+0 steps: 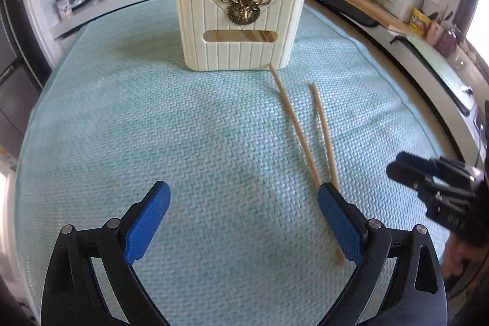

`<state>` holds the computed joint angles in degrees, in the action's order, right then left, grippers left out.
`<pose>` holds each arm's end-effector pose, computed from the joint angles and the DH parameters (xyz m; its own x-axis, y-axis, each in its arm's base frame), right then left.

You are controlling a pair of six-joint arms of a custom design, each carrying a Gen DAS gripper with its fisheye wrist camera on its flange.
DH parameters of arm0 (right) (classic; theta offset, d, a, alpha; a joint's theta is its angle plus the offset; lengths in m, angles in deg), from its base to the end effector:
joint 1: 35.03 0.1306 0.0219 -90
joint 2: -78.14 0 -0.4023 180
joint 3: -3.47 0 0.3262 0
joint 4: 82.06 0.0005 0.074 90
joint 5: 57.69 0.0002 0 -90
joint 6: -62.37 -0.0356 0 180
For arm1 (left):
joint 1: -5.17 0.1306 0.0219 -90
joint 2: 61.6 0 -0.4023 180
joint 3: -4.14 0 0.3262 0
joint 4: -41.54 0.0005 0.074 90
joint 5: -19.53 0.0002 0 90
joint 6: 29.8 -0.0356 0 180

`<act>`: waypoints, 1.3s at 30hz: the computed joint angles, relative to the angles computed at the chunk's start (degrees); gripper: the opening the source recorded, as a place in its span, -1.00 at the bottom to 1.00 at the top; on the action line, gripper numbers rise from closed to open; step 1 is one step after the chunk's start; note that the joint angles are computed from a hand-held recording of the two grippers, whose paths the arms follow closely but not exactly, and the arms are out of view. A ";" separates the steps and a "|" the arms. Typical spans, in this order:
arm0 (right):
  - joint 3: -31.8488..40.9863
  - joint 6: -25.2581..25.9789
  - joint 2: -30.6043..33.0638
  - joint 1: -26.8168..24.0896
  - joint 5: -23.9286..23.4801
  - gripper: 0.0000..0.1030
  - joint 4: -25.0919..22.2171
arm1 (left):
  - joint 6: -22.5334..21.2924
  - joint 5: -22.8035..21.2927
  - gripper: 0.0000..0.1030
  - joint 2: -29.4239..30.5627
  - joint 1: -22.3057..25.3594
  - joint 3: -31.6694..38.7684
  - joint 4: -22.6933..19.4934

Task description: Organize utensils

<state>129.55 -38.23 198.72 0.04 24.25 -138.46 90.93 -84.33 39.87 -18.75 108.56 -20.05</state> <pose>0.5049 0.3599 0.4233 -0.7423 -0.2986 -0.5999 -0.5135 0.8286 0.2230 0.4457 -0.1889 0.4488 -0.8139 -0.1817 -0.5519 -0.1584 0.9832 -0.0901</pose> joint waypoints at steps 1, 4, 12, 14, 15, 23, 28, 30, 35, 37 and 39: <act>0.94 -0.57 0.81 0.00 -0.32 -0.45 -0.21 | 1.05 0.42 0.89 1.26 0.61 0.97 0.38; 4.91 -2.15 3.60 0.00 -1.73 -0.46 -1.58 | 4.46 1.18 0.89 4.22 2.43 3.56 1.88; 18.60 -2.43 12.87 1.60 -0.25 -0.46 -5.96 | 4.32 -0.65 0.87 11.12 3.02 11.19 0.21; 21.40 -1.59 14.64 2.09 0.73 -0.46 -7.21 | 4.16 -1.03 0.87 11.52 2.66 11.56 -0.03; 22.13 -0.68 15.09 2.40 1.35 -0.46 -7.66 | 4.21 -0.92 0.87 11.43 2.56 11.34 0.21; 14.95 6.86 11.14 3.81 9.53 -0.51 -5.80 | 3.60 -0.02 0.87 10.99 2.85 10.39 0.55; 11.98 6.24 9.34 2.31 9.02 -0.51 -4.84 | 1.48 0.58 0.84 15.34 3.11 16.71 -2.46; 12.23 5.32 9.30 1.60 7.89 -0.51 -5.43 | 0.92 0.93 0.70 17.65 3.27 20.12 -4.31; 12.01 3.82 9.14 0.39 5.56 -0.51 -5.85 | -0.21 1.48 0.46 22.15 3.62 26.84 -7.22; 12.07 3.60 9.12 0.18 5.10 -0.51 -6.10 | 0.01 1.80 0.39 23.24 3.73 28.63 -8.02; 11.86 3.21 8.99 -0.13 4.47 -0.51 -6.14 | 0.40 1.17 0.36 24.01 3.63 29.93 -8.87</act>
